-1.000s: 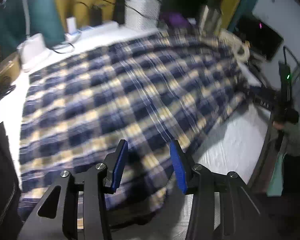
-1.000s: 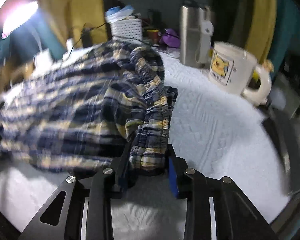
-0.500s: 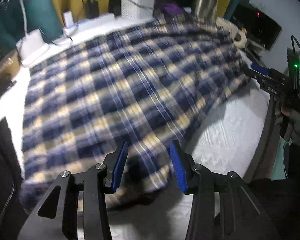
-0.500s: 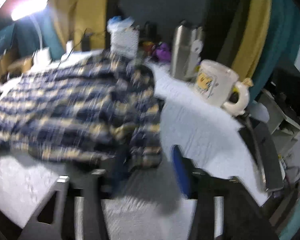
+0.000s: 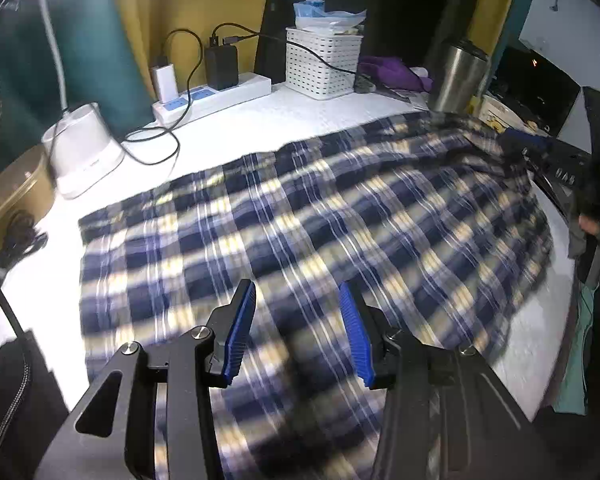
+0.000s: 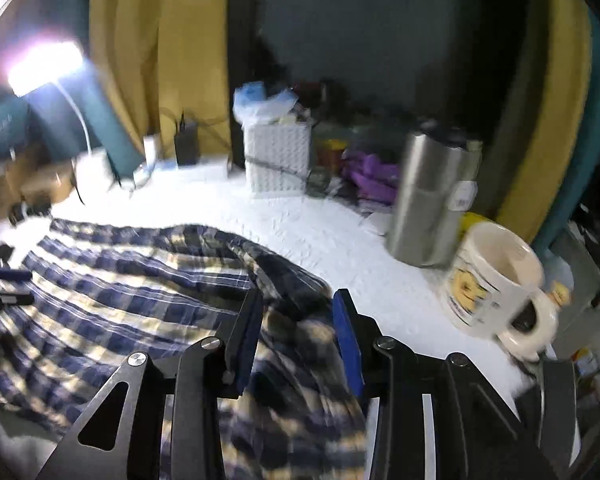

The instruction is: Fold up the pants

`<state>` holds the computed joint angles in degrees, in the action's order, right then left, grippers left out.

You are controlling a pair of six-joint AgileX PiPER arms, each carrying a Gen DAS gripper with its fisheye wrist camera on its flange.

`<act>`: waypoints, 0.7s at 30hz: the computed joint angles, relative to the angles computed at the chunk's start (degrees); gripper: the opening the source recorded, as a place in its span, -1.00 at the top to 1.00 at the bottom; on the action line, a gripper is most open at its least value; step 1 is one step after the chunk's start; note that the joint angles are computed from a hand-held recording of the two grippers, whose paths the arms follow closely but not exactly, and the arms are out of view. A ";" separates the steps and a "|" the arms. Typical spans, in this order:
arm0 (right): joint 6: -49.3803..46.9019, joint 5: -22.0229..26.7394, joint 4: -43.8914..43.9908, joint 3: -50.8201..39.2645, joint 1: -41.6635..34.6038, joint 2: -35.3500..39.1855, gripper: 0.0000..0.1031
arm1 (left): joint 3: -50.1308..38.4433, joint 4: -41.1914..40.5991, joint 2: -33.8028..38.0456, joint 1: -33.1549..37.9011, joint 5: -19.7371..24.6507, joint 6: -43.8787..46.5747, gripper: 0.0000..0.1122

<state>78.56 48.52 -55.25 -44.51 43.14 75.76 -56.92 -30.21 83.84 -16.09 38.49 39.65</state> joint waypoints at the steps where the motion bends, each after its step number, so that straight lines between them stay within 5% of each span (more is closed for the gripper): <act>1: -1.21 0.02 0.16 -1.21 -1.92 2.80 0.27 | -1.35 0.02 1.67 -0.25 -0.25 -0.02 0.23; 11: -15.50 -6.13 10.93 -7.31 -17.48 13.70 0.26 | -14.90 8.78 16.85 -0.65 -0.23 -6.94 0.23; 14: -13.44 -4.54 9.13 -7.40 -17.43 14.16 0.01 | -14.91 7.61 17.29 -0.01 -1.29 -4.93 0.23; 16: -12.06 -2.98 8.06 -7.64 -17.81 14.51 -0.45 | -14.67 6.66 17.40 0.47 -1.95 -3.96 0.23; 21: -9.70 -2.41 6.33 -6.08 -17.26 11.98 -0.57 | -15.26 9.47 17.35 1.47 -1.83 -7.34 0.23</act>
